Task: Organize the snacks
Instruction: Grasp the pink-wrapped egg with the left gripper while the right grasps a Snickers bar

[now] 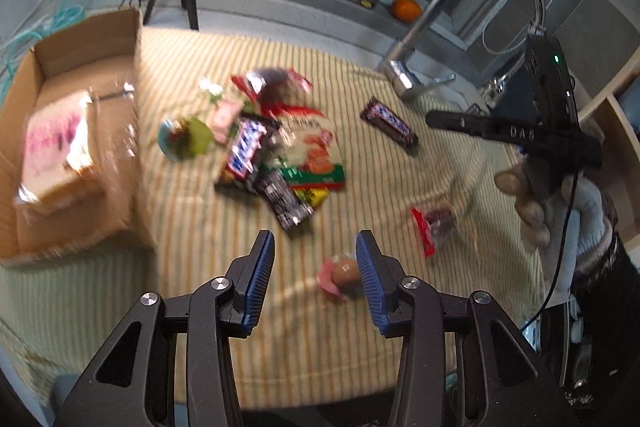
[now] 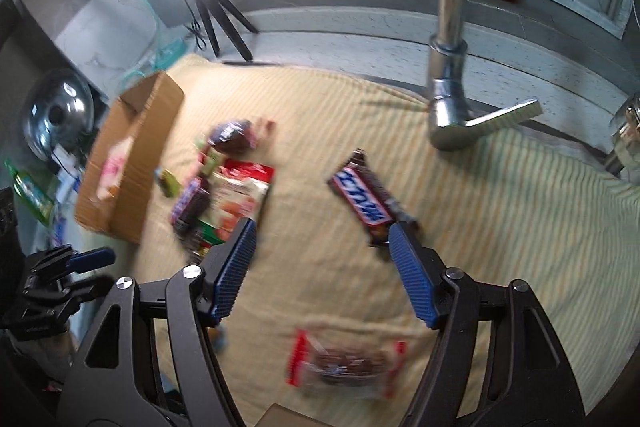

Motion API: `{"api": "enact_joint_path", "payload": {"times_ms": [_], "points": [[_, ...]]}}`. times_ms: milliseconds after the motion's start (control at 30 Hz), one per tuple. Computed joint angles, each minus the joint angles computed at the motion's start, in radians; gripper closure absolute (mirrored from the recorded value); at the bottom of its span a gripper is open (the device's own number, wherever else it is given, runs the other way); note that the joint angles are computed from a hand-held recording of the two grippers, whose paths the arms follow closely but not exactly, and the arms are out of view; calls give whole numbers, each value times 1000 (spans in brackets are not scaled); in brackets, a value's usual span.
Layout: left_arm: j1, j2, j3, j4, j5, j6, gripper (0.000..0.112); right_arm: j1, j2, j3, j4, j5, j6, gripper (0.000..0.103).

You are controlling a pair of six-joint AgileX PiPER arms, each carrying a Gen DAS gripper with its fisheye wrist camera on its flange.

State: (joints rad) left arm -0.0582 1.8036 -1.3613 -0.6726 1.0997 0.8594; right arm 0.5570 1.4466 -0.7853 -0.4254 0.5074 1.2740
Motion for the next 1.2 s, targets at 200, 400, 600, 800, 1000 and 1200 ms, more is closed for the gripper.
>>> {"api": "enact_joint_path", "payload": {"times_ms": [200, 400, 600, 800, 1000, 1200], "points": [[-83, -89, 220, -13, -178, 15, 70, -63, 39, 18, 60, -25, -233, 19], [-195, -125, 367, 16, -415, -18, 64, -84, 112, -6, 62, -36, -362, 19], [-251, -128, 446, -30, -610, -12, 61, -114, 202, -44, 75, -67, -471, 19], [-250, -126, 463, -85, -668, 38, 77, -151, 260, -73, 165, -106, -584, 24], [-212, -136, 473, -138, -630, 100, 81, -126, 269, -76, 130, -98, -550, 56], [-199, -134, 468, -161, -617, 115, 84, -144, 243, -48, 191, -124, -596, 73]]}}
